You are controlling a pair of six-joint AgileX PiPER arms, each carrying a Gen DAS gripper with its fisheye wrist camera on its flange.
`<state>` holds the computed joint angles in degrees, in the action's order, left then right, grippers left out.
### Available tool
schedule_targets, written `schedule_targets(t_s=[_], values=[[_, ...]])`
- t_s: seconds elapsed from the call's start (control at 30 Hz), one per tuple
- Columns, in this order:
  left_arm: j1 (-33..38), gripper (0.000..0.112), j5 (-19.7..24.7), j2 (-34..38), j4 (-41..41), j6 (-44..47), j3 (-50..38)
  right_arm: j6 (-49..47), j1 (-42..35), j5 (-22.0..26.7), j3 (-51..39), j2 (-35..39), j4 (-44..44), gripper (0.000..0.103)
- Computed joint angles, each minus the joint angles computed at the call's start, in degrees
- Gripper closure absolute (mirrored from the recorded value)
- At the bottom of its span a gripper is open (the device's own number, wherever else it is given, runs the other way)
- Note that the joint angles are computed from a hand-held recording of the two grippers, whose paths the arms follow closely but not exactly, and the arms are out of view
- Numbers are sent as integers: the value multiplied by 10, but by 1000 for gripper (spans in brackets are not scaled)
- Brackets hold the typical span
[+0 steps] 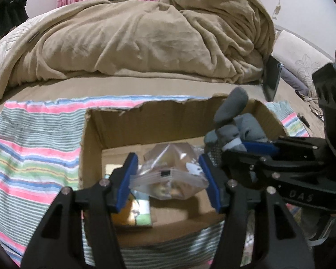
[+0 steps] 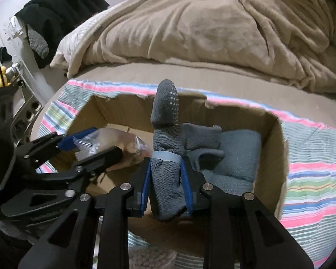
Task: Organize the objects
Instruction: 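Lower the snack bag and grey socks into the box and open both grippers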
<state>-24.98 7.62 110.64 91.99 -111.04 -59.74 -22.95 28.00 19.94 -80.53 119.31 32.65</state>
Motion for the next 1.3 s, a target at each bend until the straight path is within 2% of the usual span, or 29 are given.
schedule_targets(t_s=[0.1,0.2,0.33,0.5,0.73,0.97,1.0,1.1,1.3], values=[[4,48,-13,-2,-74,79,-2,9,0,4,-3,4,-11,75],[5,39,-19,-13,-96,99,7,12,0,6,-3,3,-14,73],[3,38,-10,-28,-113,106,22,-11,-1,-4,9,-8,12,61],[-4,38,-1,-66,-11,-5,59,-14,3,-31,48,-44,19,54],[-32,35,25,-138,5,-34,115,17,17,-63,112,-103,-8,53],[-72,30,63,-214,-46,-7,166,108,41,-89,177,-172,-94,53],[-80,30,71,-225,-59,1,173,124,44,-90,183,-180,-109,51],[-104,30,93,-253,-74,2,194,173,54,-100,211,-208,-157,33],[-151,30,136,-295,-99,-4,231,301,71,-115,262,-259,-272,33]])
